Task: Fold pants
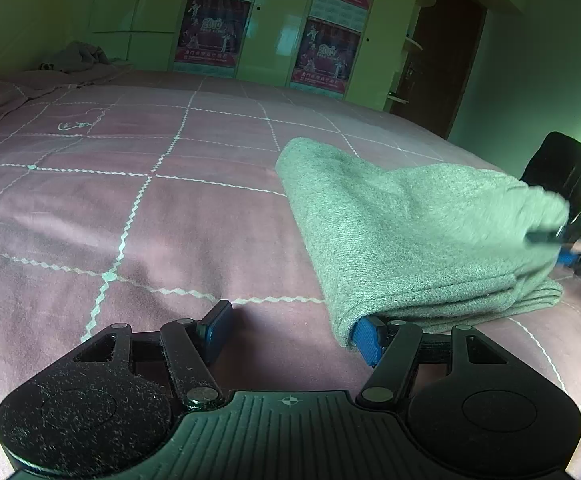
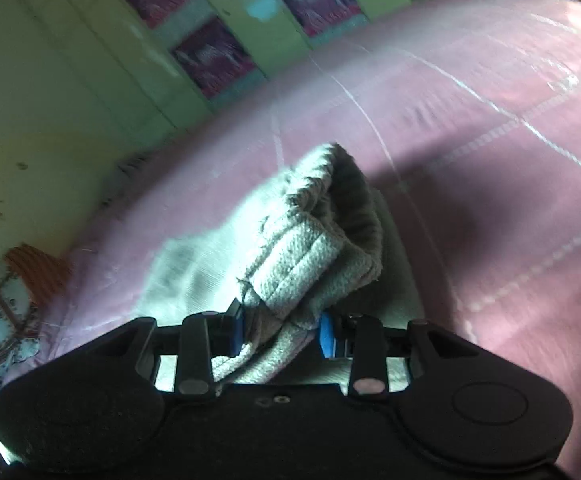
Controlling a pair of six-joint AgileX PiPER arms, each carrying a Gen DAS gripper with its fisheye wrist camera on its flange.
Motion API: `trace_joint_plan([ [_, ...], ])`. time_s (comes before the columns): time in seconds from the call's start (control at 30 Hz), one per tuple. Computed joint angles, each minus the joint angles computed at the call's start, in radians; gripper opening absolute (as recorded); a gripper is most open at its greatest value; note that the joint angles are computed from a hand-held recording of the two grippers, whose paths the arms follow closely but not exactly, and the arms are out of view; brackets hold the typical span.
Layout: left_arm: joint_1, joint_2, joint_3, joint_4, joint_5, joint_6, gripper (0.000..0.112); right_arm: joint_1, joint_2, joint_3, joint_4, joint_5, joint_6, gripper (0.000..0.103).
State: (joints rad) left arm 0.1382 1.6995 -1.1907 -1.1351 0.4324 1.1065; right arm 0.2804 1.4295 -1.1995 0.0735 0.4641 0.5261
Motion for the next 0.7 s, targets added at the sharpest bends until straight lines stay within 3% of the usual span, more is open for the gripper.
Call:
trace_joint_plan([
  [0.1,-0.001,-0.004,0.002,0.009,-0.003,-0.008,0.065,-0.024,0.081,-0.061,0.000,0.134,0.024,0.035],
  [0.2,-0.003,-0.003,0.003,0.010,-0.008,-0.011,0.065,0.011,0.075,-0.088,-0.072,0.138,0.080,0.035],
  [0.3,-0.004,-0.006,0.007,0.005,-0.009,-0.003,0.065,-0.001,0.040,-0.053,-0.007,0.033,0.018,0.036],
  [0.4,-0.008,-0.012,0.005,0.038,-0.009,-0.032,0.065,-0.035,0.125,-0.094,0.023,0.114,0.010,0.035],
  [0.47,-0.005,-0.032,0.006,0.104,0.005,-0.103,0.065,-0.078,0.117,-0.058,0.163,0.087,-0.055,0.036],
  [0.53,0.021,-0.041,-0.017,0.183,0.080,-0.182,0.065,-0.081,0.108,-0.068,0.190,0.112,-0.069,0.039],
  [0.63,0.063,-0.083,-0.021,0.227,0.136,-0.231,0.065,-0.080,0.056,-0.052,0.141,0.139,-0.057,0.048],
  [0.7,0.094,-0.121,0.001,0.129,0.133,-0.168,0.060,-0.074,-0.025,0.002,0.029,0.117,0.007,0.049],
])
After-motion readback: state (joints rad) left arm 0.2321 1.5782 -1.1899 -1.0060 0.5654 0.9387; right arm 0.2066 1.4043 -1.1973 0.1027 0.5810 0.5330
